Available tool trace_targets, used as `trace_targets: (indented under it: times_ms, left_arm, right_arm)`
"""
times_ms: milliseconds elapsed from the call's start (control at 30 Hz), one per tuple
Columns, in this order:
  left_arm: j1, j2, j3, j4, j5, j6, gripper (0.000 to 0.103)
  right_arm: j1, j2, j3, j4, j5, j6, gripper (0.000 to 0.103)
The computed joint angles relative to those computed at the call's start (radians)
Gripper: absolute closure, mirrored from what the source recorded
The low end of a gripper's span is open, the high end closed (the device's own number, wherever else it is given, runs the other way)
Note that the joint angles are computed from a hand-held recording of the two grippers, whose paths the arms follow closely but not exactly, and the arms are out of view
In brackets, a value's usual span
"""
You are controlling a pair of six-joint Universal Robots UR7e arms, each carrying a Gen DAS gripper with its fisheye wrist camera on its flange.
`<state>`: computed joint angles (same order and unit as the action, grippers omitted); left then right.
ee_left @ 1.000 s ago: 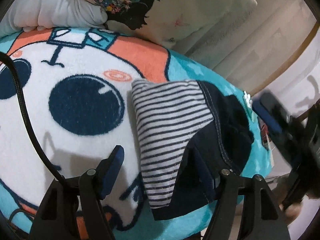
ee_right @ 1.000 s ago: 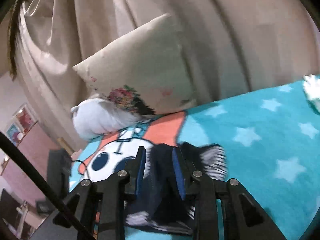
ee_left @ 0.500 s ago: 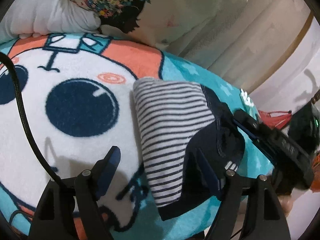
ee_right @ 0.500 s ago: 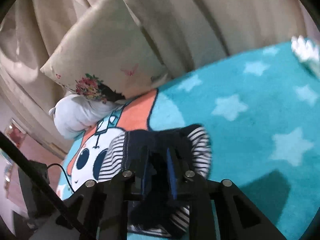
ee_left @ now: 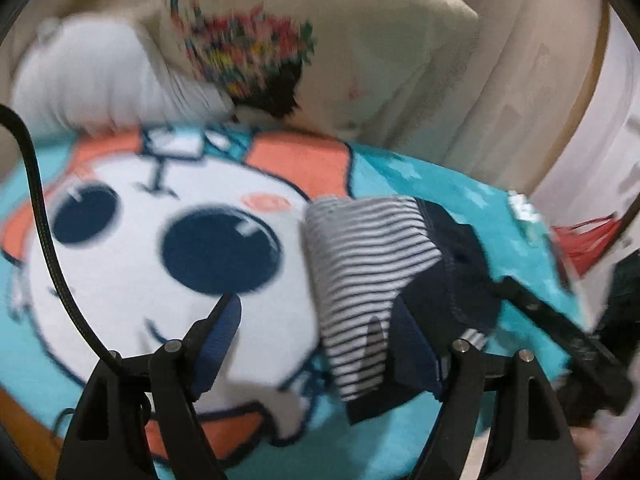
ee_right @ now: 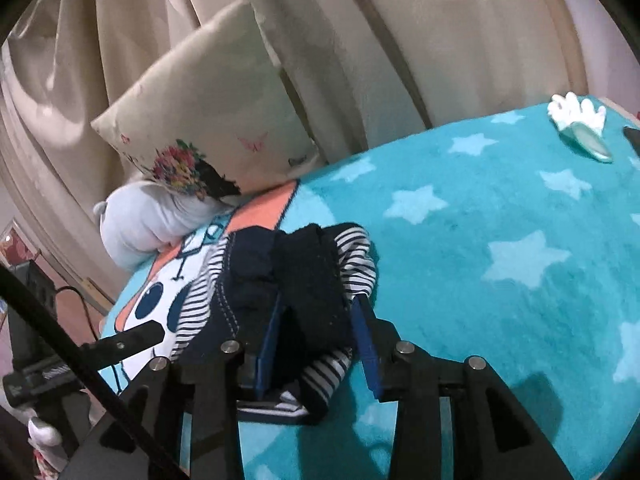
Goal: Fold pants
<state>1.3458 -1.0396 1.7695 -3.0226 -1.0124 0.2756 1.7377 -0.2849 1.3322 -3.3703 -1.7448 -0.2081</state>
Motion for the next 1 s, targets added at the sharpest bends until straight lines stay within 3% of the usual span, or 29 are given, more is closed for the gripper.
trace_targets:
  times_ms: [133,300,567,1000]
  left_arm:
    - [-0.034,0.019,0.04,-0.156,0.108,0.1,0.025]
    - [-0.057,0.025,0.083,-0.288,0.181,0.198,0.025]
    - [-0.059,0.012,0.107,-0.296,0.201,0.205,0.025]
    - [-0.044,0.018,0.096,-0.251,0.193,0.179,0.025]
  right_arm:
    - [0.01,0.0,0.016,-0.015,-0.052,0.009,0.05]
    - [0.006,-0.014,0.053,-0.048,-0.026,0.026,0.05]
    - [0.025,-0.021,0.086,-0.087,-0.02,-0.002,0.048]
    - [0.027,-0.01,0.067,-0.044,-0.024,0.0,0.048]
